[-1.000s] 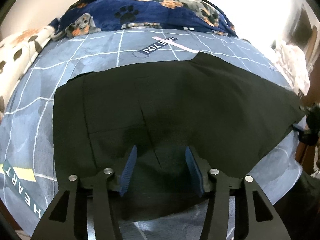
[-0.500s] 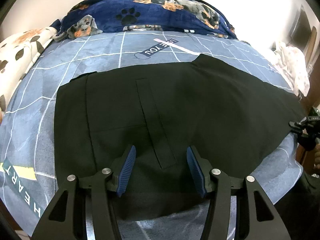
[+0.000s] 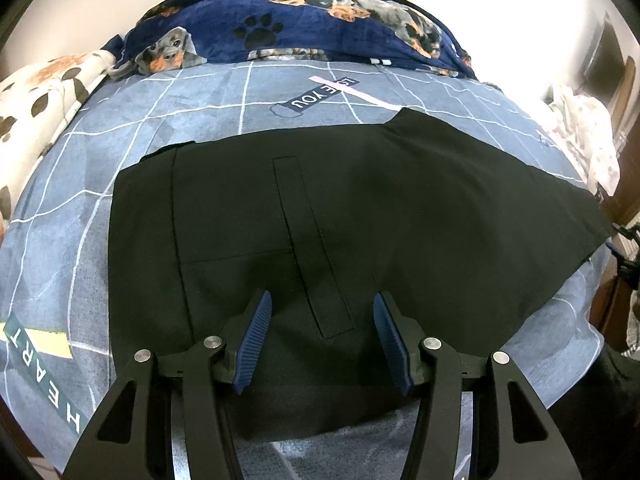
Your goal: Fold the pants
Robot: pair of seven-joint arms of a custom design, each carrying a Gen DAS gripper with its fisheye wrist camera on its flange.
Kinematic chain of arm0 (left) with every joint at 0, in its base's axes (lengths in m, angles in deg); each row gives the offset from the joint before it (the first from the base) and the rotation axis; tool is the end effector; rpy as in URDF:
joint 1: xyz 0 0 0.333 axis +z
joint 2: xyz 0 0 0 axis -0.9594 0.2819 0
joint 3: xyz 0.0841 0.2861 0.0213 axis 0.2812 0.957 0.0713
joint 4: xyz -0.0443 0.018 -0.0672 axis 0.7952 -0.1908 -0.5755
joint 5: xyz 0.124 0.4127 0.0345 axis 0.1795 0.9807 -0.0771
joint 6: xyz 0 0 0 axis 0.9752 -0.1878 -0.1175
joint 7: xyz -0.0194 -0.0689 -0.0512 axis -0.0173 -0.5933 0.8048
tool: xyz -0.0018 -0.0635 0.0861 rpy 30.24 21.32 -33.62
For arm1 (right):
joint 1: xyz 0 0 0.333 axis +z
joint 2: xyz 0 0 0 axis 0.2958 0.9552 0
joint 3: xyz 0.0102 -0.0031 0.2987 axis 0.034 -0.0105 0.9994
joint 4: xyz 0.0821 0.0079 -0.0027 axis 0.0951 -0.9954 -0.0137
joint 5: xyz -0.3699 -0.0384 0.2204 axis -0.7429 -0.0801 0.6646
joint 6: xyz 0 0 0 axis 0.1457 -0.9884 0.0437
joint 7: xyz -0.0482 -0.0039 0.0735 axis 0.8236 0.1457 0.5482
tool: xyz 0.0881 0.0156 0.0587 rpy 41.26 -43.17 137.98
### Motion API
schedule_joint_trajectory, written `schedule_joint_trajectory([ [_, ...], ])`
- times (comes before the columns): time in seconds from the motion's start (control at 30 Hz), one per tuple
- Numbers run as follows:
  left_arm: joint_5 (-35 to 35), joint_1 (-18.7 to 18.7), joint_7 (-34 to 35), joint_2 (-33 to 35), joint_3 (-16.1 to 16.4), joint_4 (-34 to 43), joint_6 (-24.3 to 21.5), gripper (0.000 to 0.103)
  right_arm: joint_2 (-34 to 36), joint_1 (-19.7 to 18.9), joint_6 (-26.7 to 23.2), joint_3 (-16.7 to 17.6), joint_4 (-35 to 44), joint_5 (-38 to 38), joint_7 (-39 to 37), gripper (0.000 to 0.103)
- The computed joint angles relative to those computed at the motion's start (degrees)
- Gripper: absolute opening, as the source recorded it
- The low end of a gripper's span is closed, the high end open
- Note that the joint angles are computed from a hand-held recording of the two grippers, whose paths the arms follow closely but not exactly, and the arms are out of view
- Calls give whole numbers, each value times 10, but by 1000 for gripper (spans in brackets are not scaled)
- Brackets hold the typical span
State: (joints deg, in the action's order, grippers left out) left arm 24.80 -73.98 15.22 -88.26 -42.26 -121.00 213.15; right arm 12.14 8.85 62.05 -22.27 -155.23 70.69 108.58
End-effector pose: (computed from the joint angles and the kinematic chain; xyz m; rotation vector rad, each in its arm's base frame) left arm 0.5803 -0.0720 0.3930 -2.0421 1.8103 -0.7110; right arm 0.6781 -0.0866 0.3983 -0.8029 1.9753 0.4147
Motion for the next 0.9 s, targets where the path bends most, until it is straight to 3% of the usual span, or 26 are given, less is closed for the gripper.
schedule_joint_trajectory([
  [0.13,-2,0,-6,-1,0,0,-3,54,14,-26,78,-25,11,5,16,37],
  [0.3,4,1,-27,2,0,7,-14,54,46,-58,98,-16,44,29,9,37],
  [0.4,13,1,-39,2,0,10,-19,55,63,-61,104,-10,67,0,16,36],
  [0.47,21,1,-47,2,-1,11,-22,55,71,-66,106,-4,77,-21,27,9],
  [0.6,27,0,-52,3,-1,12,-23,57,71,-69,125,9,90,-57,14,8],
  [0.7,40,0,-60,4,-2,13,-24,59,79,-80,108,21,109,-50,-7,8],
  [0.77,48,-1,-66,4,-2,13,-24,61,100,-99,49,34,142,-24,-35,9],
  [0.83,51,-2,-69,4,-2,12,-22,62,110,-97,33,30,158,-40,-12,10],
  [0.9,52,-2,-71,5,-2,13,-23,62,122,-101,16,27,173,-51,19,21],
])
